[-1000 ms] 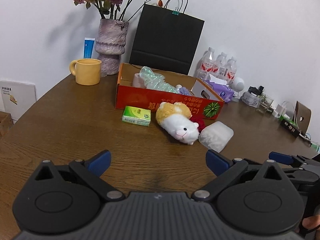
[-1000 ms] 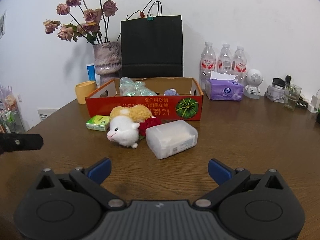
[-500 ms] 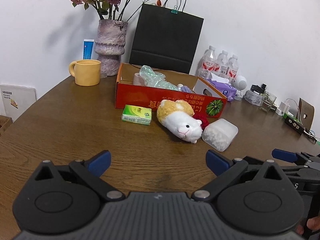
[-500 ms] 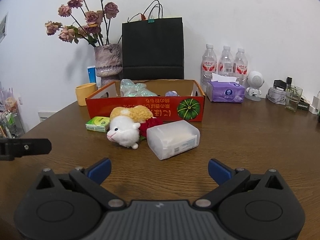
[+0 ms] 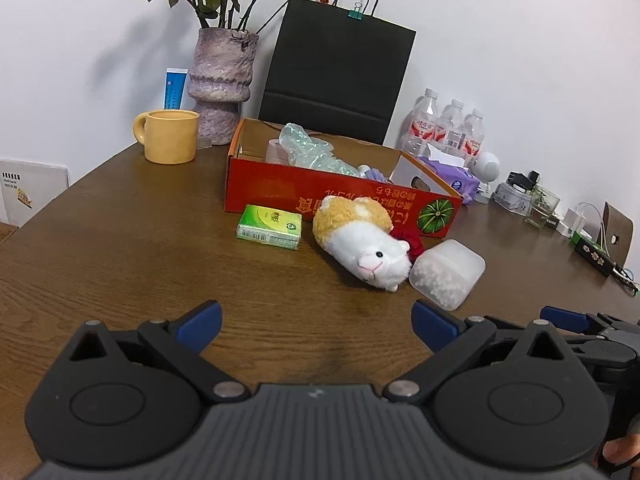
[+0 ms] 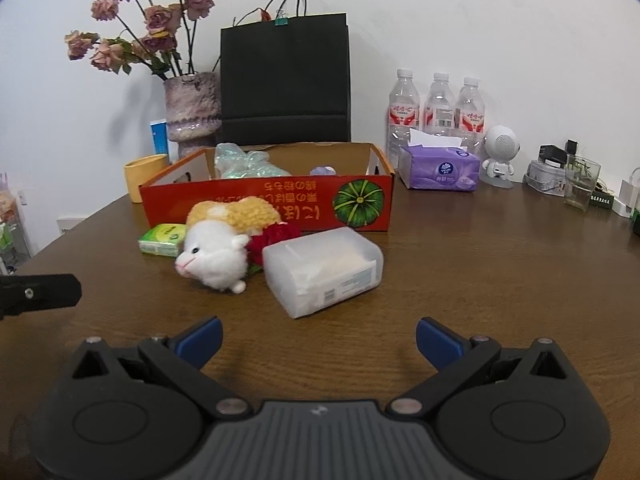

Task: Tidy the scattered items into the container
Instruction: 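Move left tool toward green tissue pack while right tool approaches clear plastic box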

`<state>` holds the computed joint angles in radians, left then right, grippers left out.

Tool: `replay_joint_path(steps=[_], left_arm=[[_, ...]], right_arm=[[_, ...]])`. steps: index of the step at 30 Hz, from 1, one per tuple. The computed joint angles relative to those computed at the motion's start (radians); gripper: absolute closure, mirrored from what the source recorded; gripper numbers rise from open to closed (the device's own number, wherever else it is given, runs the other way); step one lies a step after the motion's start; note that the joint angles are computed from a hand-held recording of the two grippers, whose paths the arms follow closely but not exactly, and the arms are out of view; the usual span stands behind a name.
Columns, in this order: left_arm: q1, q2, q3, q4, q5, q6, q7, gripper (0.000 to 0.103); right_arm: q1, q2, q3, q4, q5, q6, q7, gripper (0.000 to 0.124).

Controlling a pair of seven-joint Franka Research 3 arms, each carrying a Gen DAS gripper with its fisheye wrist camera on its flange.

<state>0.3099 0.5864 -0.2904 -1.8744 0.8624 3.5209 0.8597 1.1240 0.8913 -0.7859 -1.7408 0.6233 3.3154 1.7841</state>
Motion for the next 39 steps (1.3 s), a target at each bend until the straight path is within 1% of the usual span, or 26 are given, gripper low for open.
replay_joint_path(steps=[3,5,7,9,10,13,16,19,21,23,25,28,31,34,37,39], left_arm=[[-0.017,0.017,0.001,0.034,-0.013,-0.017,0.010,0.000],[-0.013,0.033,-0.019,0.059,-0.013,-0.041,0.017,0.000],[-0.001,0.052,-0.047,0.085,-0.016,-0.068,0.032,0.000],[0.038,0.082,-0.111,0.116,-0.005,-0.111,0.056,0.000],[0.043,0.092,-0.126,0.128,-0.011,-0.127,0.071,0.000],[0.033,0.114,-0.140,0.156,-0.044,-0.157,0.116,0.000],[0.046,0.138,-0.175,0.177,-0.074,-0.175,0.159,0.000],[0.022,0.147,-0.162,0.195,-0.121,-0.177,0.193,0.000],[0.021,0.156,-0.171,0.206,-0.146,-0.187,0.219,0.000],[0.012,0.159,-0.167,0.213,-0.174,-0.190,0.242,0.000],[0.001,0.158,-0.156,0.216,-0.204,-0.191,0.262,0.000],[0.000,0.163,-0.159,0.221,-0.244,-0.203,0.296,0.000],[-0.013,0.167,-0.149,0.235,-0.287,-0.217,0.329,0.000],[-0.038,0.170,-0.123,0.255,-0.329,-0.225,0.362,0.000],[-0.079,0.170,-0.073,0.275,-0.381,-0.230,0.383,0.000],[-0.105,0.175,-0.043,0.295,-0.411,-0.239,0.395,0.000]], right_arm=[[0.000,0.034,-0.030,0.035,-0.008,-0.033,0.021,0.021],[-0.011,0.048,-0.038,0.057,-0.033,-0.050,0.045,0.021],[-0.035,0.058,-0.034,0.084,-0.065,-0.070,0.064,0.021],[-0.069,0.061,-0.013,0.111,-0.100,-0.071,0.076,0.021],[-0.081,0.067,-0.010,0.125,-0.117,-0.074,0.083,0.021],[-0.121,0.081,0.004,0.168,-0.170,-0.087,0.101,0.021],[-0.144,0.099,0.007,0.200,-0.210,-0.094,0.127,0.021],[-0.155,0.110,0.006,0.216,-0.233,-0.095,0.155,0.021],[-0.156,0.117,0.002,0.220,-0.242,-0.094,0.170,0.021],[-0.157,0.120,0.000,0.222,-0.252,-0.094,0.180,0.021],[-0.164,0.118,0.008,0.224,-0.261,-0.092,0.183,0.021],[-0.174,0.115,0.019,0.227,-0.271,-0.092,0.182,0.021],[-0.186,0.114,0.028,0.236,-0.283,-0.098,0.181,0.021],[-0.203,0.113,0.042,0.248,-0.297,-0.102,0.178,0.021],[-0.232,0.106,0.072,0.261,-0.311,-0.102,0.170,0.021],[-0.244,0.107,0.081,0.273,-0.318,-0.111,0.170,0.021]])
